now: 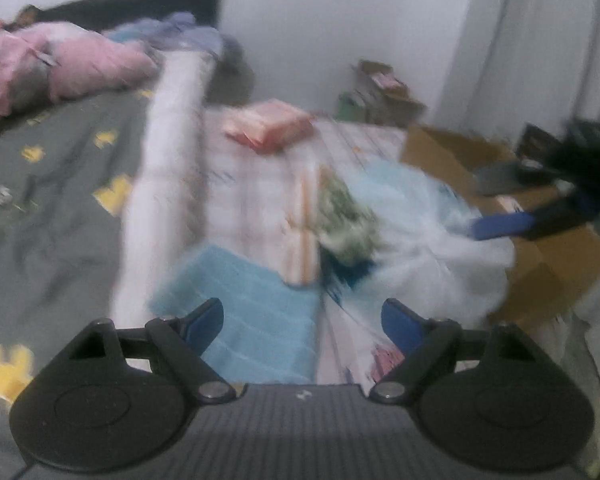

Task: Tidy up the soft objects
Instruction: 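Grasp the light blue towel with the left gripper while the right tool returns to the pile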

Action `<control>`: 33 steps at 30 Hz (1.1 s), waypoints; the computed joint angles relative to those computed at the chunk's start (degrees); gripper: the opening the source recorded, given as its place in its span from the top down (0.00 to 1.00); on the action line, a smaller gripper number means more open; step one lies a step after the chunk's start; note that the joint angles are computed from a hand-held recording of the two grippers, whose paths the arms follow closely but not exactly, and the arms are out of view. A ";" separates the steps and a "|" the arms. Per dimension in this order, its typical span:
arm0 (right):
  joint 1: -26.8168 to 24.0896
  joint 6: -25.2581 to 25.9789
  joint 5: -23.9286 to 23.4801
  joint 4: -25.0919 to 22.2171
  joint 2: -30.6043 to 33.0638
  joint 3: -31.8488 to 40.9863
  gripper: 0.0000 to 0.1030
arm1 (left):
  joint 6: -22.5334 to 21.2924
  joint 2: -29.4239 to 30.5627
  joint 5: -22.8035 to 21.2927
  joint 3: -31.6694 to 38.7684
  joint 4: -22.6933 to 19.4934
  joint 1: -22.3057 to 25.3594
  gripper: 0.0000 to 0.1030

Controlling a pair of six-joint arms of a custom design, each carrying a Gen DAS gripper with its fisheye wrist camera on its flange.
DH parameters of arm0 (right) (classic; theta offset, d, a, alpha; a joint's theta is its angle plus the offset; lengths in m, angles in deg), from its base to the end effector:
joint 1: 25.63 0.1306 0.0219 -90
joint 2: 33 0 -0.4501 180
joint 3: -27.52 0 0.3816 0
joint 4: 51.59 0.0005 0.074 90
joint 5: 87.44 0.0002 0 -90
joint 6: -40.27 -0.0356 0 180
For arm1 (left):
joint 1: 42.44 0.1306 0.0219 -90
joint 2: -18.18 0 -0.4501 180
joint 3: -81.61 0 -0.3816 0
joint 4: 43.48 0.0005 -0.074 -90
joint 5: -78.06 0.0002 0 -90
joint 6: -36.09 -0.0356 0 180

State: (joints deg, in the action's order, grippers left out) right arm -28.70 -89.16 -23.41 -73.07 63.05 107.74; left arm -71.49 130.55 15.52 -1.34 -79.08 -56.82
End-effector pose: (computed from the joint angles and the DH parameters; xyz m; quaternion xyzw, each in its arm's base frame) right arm 0.5207 -0.0128 0.4097 0.2236 0.8500 0.3262 0.3480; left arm 0.6038 -0.1723 0.3639 0.3283 0.8582 -0.2145 0.3310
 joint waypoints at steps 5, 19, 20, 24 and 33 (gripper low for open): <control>4.88 -2.33 0.23 -3.25 6.16 3.42 0.35 | -4.42 1.99 2.10 -1.86 -0.11 -1.88 0.30; 6.76 -5.83 0.74 -9.25 18.85 15.81 0.47 | -13.68 6.07 -15.36 -3.24 7.85 -7.04 0.47; 6.88 -5.68 0.66 -9.88 19.93 17.28 0.47 | -13.30 6.37 -15.32 -2.86 8.03 -6.97 0.52; 7.11 -4.66 1.18 -12.77 24.26 23.43 0.48 | -11.87 7.64 -15.31 -0.81 7.97 -6.61 0.76; 6.28 -5.13 3.52 -13.17 28.38 29.83 0.50 | -4.54 9.02 -5.77 5.58 2.37 -3.31 0.92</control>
State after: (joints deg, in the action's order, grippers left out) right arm -22.42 -94.29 -19.90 -86.25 91.44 137.56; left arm -76.03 139.57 9.75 4.24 -76.71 -60.13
